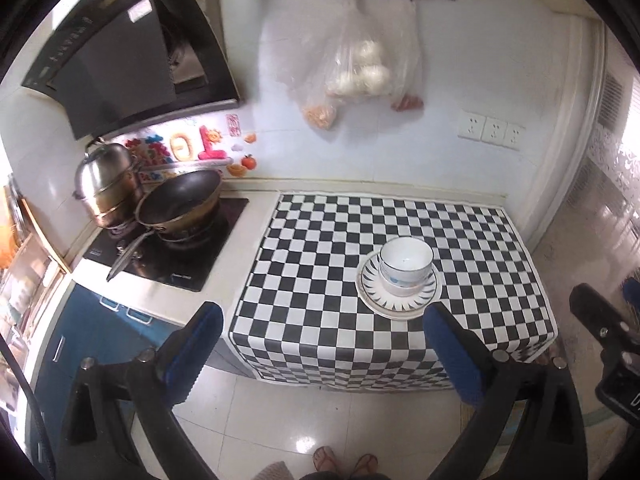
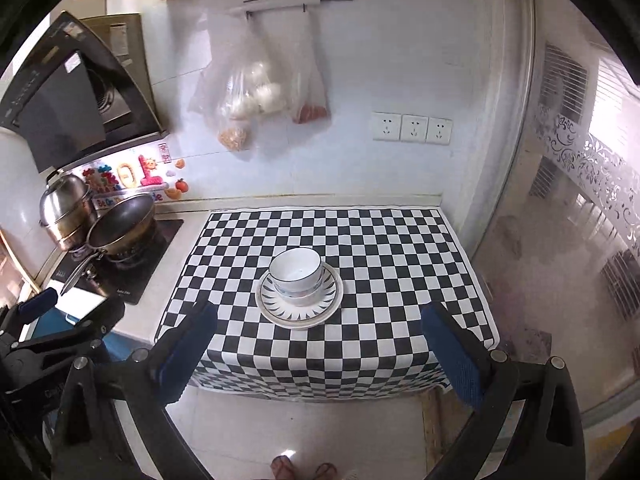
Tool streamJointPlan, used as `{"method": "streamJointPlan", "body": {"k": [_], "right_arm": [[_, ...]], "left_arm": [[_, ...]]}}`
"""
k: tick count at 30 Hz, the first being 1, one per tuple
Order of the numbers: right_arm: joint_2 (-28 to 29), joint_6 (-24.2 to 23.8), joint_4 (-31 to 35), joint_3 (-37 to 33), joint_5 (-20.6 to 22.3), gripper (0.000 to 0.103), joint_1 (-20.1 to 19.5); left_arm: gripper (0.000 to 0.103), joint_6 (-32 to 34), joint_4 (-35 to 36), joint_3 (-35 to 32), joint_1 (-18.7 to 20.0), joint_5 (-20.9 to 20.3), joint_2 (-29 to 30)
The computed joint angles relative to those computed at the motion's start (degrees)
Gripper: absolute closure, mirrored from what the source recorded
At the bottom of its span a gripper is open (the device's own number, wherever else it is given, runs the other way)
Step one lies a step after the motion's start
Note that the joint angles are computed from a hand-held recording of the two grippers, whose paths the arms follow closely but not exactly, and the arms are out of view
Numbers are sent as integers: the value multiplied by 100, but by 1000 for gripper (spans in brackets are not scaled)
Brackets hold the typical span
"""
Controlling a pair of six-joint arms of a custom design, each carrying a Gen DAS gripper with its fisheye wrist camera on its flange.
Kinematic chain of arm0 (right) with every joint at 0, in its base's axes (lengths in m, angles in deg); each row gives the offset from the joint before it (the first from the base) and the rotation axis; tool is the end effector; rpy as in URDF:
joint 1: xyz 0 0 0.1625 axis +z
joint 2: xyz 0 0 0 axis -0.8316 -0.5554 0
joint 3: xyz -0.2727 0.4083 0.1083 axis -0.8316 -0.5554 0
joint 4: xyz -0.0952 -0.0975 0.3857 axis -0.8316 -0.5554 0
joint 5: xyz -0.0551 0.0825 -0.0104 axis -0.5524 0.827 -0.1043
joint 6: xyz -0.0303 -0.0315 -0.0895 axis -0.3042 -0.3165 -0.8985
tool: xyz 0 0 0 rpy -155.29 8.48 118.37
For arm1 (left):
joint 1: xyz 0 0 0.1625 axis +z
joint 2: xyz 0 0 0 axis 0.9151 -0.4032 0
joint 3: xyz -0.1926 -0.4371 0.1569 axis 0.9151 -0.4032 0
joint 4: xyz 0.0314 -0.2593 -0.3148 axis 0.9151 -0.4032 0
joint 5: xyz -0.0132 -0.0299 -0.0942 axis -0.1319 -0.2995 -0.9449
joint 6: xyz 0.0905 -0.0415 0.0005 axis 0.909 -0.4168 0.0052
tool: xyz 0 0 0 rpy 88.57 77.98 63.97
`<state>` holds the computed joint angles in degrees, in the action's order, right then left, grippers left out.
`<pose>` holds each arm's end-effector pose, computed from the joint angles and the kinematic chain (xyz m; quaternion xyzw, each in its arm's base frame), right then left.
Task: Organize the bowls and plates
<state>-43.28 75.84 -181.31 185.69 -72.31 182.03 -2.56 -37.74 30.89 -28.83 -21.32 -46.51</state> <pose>0.4358 -0.5014 0.2866 0.2254 -0.8578 0.3431 0.3091 -0.3396 -0.5447 0.3112 0.0242 0.8159 -0.4049 0.4120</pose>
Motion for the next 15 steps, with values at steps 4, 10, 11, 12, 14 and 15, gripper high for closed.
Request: {"method": "streamJointPlan", "body": {"k": [4, 10, 11, 12, 14, 15], "right_arm": [[-208, 42, -5, 158, -25, 0, 78], [-396, 73, -260, 366, -313, 0, 295], [-412, 99, -262, 379, -359, 0, 334], [-435, 165, -251, 404, -413, 0, 384], [-501, 297, -181, 455, -425, 0, 463], [-524, 353, -183, 487, -449, 0, 503]], "left_arm": [[0, -399, 417, 10, -232, 138, -101], [0, -350, 368, 173, -498, 239, -267], [0, -307, 346, 202, -527, 257, -289], [1, -295, 379, 226, -562, 254, -322], [0, -316, 509, 229, -601, 185, -376], [0, -328, 552, 239, -619, 173, -398]]}}
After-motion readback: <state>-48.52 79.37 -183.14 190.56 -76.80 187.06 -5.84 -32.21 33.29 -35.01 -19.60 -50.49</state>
